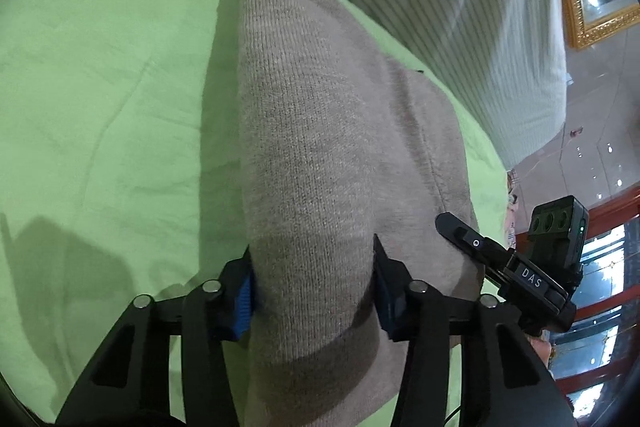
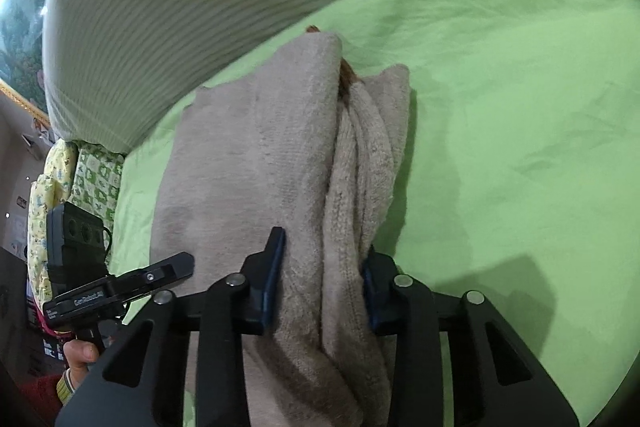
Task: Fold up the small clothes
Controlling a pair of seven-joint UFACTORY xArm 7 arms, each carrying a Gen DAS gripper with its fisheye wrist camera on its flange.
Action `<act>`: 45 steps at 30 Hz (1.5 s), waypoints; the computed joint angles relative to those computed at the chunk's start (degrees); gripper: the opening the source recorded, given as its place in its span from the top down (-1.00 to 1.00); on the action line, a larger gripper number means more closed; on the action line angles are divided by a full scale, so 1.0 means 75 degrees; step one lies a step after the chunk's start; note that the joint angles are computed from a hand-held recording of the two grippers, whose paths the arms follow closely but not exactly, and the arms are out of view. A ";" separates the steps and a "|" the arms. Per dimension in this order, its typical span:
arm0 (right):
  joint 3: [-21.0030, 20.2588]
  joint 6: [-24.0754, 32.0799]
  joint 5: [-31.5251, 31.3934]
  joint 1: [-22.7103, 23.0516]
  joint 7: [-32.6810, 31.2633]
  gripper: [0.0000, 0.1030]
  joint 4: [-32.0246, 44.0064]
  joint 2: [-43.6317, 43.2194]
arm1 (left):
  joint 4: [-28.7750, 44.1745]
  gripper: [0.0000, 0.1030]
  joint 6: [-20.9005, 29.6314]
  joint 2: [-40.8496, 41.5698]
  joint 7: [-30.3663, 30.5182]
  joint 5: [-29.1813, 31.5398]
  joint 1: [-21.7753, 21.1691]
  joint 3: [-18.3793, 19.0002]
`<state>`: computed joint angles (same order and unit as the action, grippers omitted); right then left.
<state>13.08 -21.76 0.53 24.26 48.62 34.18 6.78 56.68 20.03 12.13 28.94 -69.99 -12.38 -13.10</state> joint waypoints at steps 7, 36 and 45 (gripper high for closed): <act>0.0072 -0.0029 0.1733 0.0865 -0.0999 0.37 -0.0212 -0.0516 | -0.0698 0.13 -0.0203 -0.0917 0.0055 -0.0145 -0.0153 0.0110; -0.0693 0.0231 0.3883 0.4525 -0.2377 0.31 0.2526 0.1789 | -0.6658 0.04 0.0547 -0.7985 -0.2823 0.4152 -0.0121 0.2969; -0.1169 0.0198 0.4660 0.5114 -0.2786 0.23 0.2719 0.2056 | -0.6551 -0.12 -0.0177 -0.7218 -0.2933 0.4375 -0.0939 0.3553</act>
<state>4.32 -20.28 35.48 62.61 27.72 54.57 22.19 7.55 18.70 -42.00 6.94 -37.17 -19.43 13.55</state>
